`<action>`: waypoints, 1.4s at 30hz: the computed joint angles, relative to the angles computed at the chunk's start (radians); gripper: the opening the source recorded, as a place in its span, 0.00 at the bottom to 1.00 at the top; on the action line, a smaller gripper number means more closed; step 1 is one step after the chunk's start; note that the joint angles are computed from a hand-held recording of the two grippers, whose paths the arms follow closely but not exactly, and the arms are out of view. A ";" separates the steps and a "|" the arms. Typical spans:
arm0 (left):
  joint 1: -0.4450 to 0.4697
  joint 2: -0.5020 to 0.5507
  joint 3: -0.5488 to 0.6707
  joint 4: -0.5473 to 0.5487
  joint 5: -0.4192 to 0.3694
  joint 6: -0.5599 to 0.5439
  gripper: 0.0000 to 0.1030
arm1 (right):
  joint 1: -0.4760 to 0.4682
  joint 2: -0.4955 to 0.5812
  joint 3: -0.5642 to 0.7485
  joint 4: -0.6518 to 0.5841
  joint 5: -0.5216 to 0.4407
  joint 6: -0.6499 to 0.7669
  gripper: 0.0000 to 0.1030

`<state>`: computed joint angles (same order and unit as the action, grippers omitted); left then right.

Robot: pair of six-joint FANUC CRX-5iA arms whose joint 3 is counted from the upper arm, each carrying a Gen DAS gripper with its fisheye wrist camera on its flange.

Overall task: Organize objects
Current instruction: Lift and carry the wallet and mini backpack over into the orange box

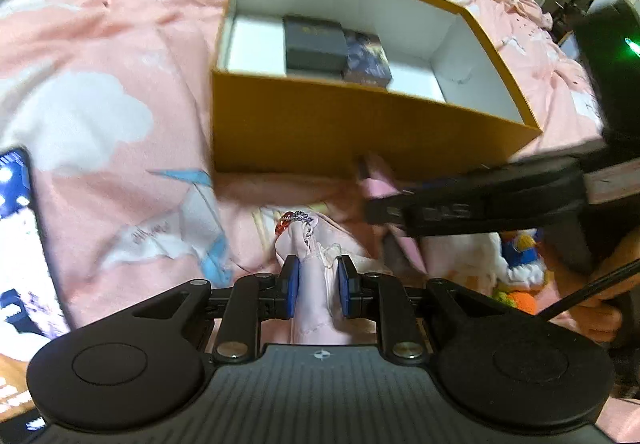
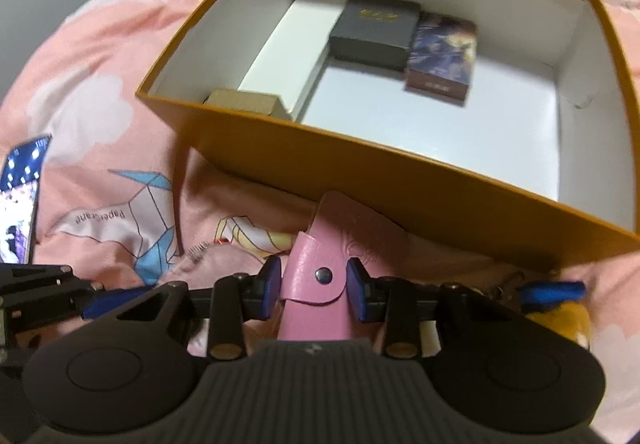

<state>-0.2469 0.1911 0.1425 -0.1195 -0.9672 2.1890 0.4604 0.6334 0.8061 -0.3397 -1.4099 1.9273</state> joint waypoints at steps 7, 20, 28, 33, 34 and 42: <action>0.008 -0.002 0.011 -0.044 -0.010 0.051 0.22 | -0.104 0.071 0.183 -0.262 -0.188 -0.092 0.35; 0.052 0.020 -0.018 0.043 -0.029 0.037 0.27 | -0.099 0.099 0.189 -0.146 -0.238 -0.161 0.34; 0.065 0.038 -0.013 0.076 -0.037 0.025 0.39 | -0.059 0.052 0.112 -0.028 -0.181 -0.055 0.33; 0.060 0.045 -0.004 0.069 -0.045 0.017 0.39 | -0.027 0.043 0.050 0.018 -0.112 -0.059 0.29; 0.060 0.041 -0.008 0.068 -0.041 0.019 0.38 | -0.026 0.035 0.036 0.019 -0.098 -0.066 0.29; 0.040 0.006 -0.023 0.028 -0.003 0.025 0.24 | -0.094 0.016 0.082 -0.099 -0.154 -0.012 0.27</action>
<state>-0.2070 0.1969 0.1196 -0.0918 -0.9707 2.2143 0.3660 0.6496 0.8881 -0.4391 -1.5641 1.9157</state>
